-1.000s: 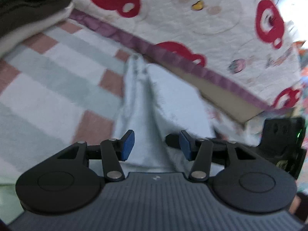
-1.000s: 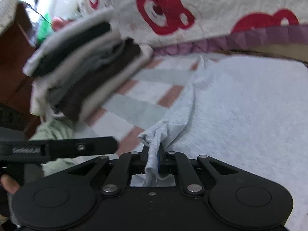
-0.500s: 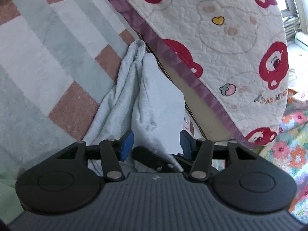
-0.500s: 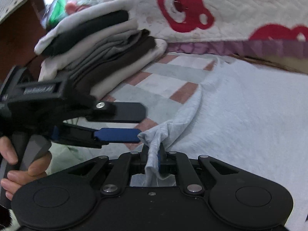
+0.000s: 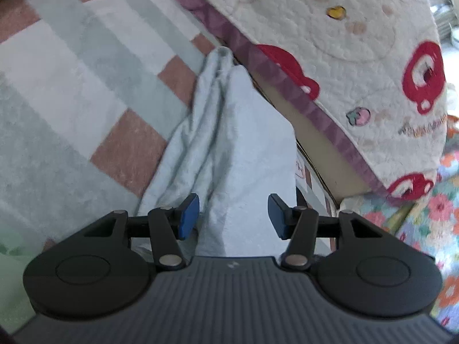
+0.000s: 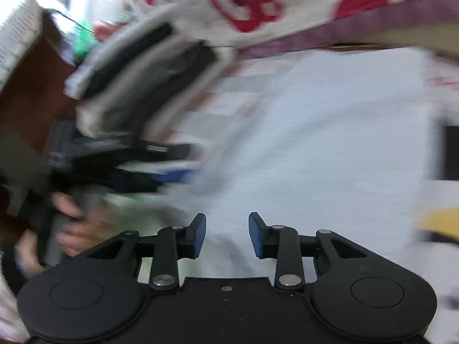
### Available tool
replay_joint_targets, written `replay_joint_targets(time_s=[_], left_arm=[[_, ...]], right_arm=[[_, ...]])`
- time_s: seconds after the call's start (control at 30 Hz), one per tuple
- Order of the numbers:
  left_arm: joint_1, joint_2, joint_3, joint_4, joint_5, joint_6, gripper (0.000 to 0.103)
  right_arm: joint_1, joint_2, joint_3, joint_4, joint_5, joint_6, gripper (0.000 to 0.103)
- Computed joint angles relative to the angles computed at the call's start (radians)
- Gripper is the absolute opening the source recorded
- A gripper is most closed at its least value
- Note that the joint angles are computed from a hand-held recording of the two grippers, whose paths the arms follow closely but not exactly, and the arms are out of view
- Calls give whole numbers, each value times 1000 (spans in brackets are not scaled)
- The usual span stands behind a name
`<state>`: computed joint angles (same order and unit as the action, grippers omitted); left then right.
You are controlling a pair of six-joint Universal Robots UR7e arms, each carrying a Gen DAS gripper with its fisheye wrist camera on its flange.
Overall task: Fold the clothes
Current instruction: 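Fold the t-shirt over with both grippers and release it flat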
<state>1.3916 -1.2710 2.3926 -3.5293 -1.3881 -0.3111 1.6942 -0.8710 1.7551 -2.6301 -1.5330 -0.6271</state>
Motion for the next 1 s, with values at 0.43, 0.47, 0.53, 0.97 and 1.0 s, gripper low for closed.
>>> replay_joint_targets(time_s=[0.43, 0.47, 0.53, 0.97, 1.0], left_arm=[[-207, 40, -47, 222, 483, 129, 8], [-218, 41, -43, 209, 494, 149, 7], [-232, 38, -33, 178, 509, 170, 7], [-208, 18, -6, 39, 566, 118, 0], [-205, 16, -6, 32, 571, 120, 0]], right_arm=[[-98, -148, 176, -162, -58, 105, 50], [-97, -144, 183, -173, -62, 102, 52], [-89, -133, 198, -203, -77, 91, 55], [-47, -86, 231, -366, -154, 92, 61], [-45, -85, 232, -370, -158, 86, 61]])
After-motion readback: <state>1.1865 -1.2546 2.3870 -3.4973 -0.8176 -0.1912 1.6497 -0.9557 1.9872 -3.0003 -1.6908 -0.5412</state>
